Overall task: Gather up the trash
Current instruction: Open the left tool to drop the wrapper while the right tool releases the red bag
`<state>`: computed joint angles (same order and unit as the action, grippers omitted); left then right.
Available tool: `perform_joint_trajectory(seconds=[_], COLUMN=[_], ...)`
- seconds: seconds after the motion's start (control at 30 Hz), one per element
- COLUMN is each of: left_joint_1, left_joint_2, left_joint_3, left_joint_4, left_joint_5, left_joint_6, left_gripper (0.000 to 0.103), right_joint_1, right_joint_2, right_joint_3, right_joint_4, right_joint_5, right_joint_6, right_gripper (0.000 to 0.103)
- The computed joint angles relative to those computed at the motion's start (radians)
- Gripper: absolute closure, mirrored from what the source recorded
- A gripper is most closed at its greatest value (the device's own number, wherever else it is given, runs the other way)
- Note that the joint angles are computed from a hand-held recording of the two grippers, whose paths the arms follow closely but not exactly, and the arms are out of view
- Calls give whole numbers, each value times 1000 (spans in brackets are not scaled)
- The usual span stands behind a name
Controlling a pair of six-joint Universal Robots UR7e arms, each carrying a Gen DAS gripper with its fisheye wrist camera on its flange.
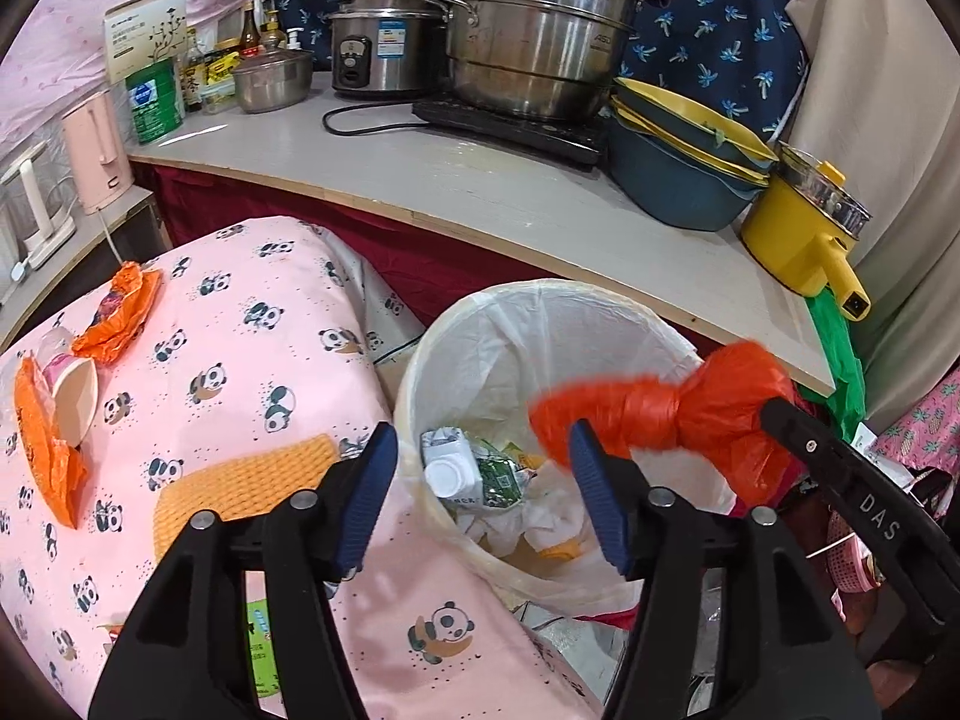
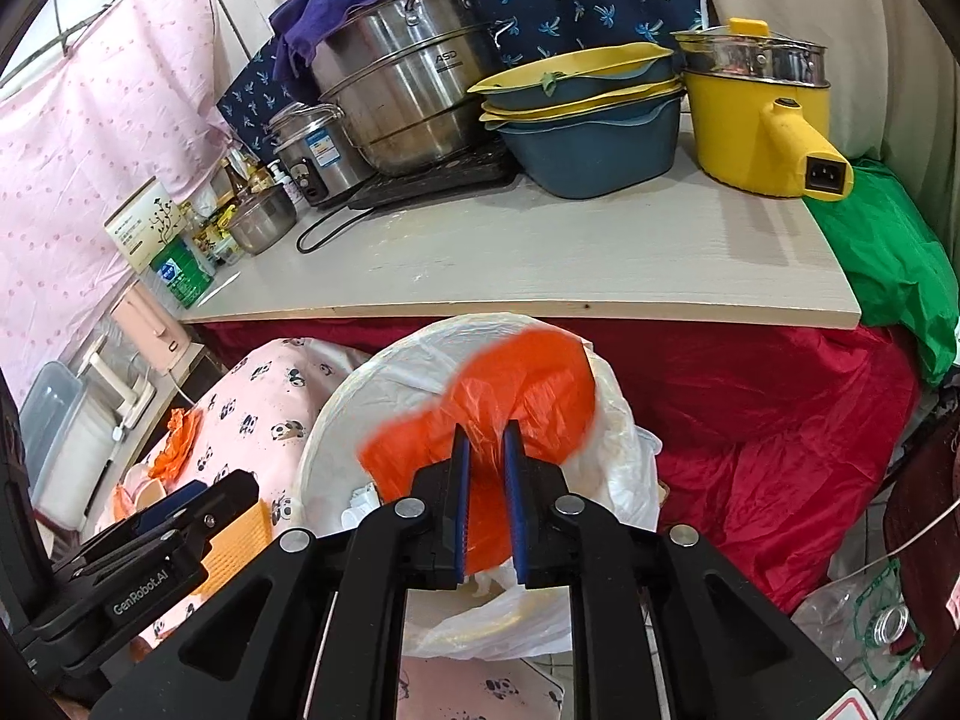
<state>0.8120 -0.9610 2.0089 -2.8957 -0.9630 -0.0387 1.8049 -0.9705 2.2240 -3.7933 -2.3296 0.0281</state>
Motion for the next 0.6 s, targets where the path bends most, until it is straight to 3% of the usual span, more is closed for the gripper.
perform_joint_trajectory(seconds=[0.17, 0.6], left_joint_1=[17, 54], left_joint_2=[-22, -121], left_joint_3=[11, 69], left_joint_4=[5, -6], left_joint_5=[12, 57], left_joint_6=[-21, -67], left_gripper=[41, 37], right_joint_1=[17, 66], right_joint_2=[14, 56], right_joint_3=[-16, -56], right_joint_4=[-3, 45], right_joint_5=[-2, 2], right_joint_6=[-10, -9], right_gripper=[75, 69])
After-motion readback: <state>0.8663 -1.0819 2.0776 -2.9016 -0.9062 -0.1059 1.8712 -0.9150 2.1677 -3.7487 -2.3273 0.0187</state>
